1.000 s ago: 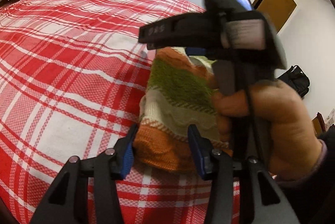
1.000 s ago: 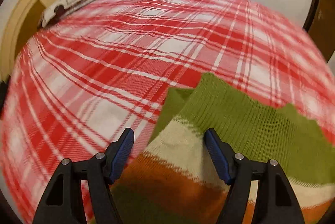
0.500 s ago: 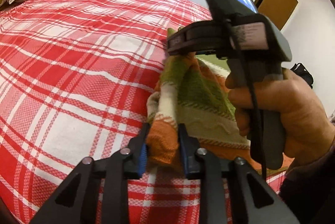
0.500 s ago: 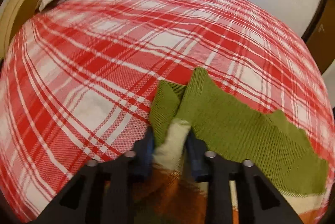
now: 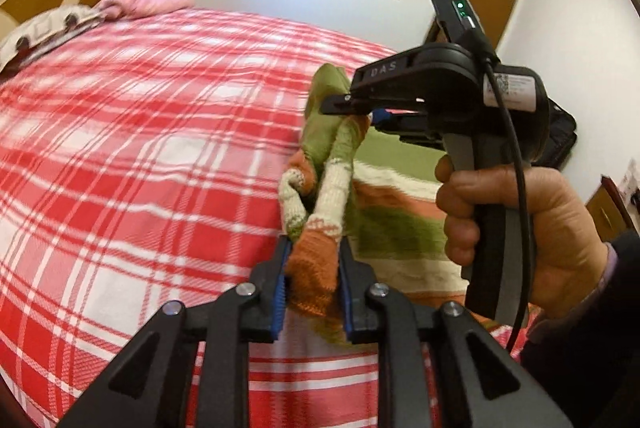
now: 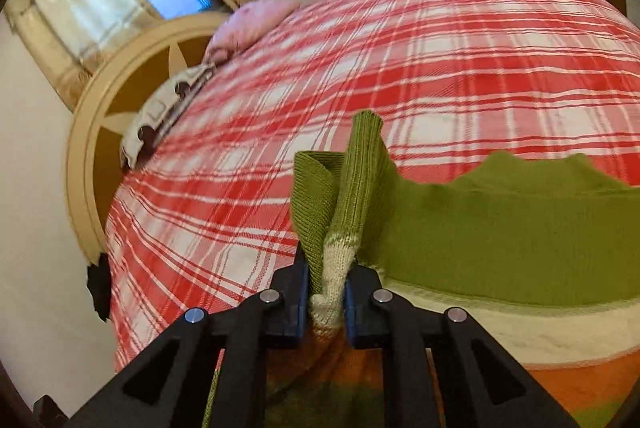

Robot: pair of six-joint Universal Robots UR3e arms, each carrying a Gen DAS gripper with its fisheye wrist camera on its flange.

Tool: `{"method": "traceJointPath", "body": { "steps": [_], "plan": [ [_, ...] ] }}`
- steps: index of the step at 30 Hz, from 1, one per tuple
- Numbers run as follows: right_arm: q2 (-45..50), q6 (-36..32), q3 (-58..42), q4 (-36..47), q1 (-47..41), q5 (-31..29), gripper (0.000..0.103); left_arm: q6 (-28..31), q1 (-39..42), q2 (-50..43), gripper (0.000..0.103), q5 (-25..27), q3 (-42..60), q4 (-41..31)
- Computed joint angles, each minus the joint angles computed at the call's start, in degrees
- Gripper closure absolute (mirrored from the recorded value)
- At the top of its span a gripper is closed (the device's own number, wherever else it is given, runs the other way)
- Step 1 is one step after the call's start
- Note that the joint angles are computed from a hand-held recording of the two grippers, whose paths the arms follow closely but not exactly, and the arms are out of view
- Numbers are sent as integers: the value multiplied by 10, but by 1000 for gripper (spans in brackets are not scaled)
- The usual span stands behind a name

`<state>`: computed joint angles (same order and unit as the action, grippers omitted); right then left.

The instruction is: Fold small clothes

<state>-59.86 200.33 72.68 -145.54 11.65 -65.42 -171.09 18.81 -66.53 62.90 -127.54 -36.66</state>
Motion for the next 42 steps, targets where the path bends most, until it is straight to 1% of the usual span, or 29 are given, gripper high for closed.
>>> {"method": "traceJointPath", "body": {
  "steps": [3,5,11,14,16,19,23,28,31,36,39,42],
  "plan": [
    [-62,-6,93,-35,-34,16,90,-19,-60,-55,81,26,31,44],
    [-98,-15,148,-48,-56,20,90,-23,-94,-73,81,40,45,56],
    [-199,-35,315,-102,-134,50,90,-44,-205,-120,82,91,87,74],
    [-246,-50,389,-123,-182,81,90,-46,-244,-146,82,110,106,78],
    [-275,-69,421,-121,-210,96,91,-42,-258,-162,82,113,116,84],
    [-318,-104,455,-102,-254,120,91,-47,-296,-187,82,130,143,88],
    [-383,-164,497,-50,-330,157,91,-56,-351,-239,82,152,197,98],
    [-443,-234,537,22,-413,187,91,-58,-384,-308,82,150,258,100],
    [-469,-277,561,61,-460,209,91,-59,-408,-339,82,159,288,93],
    [-483,-320,583,95,-499,228,91,-60,-426,-375,82,171,330,66],
    [-485,-330,585,103,-506,233,91,-63,-431,-386,82,178,348,46],
    [-491,-346,585,120,-520,241,91,-69,-444,-398,82,189,363,42]
  ]
}}
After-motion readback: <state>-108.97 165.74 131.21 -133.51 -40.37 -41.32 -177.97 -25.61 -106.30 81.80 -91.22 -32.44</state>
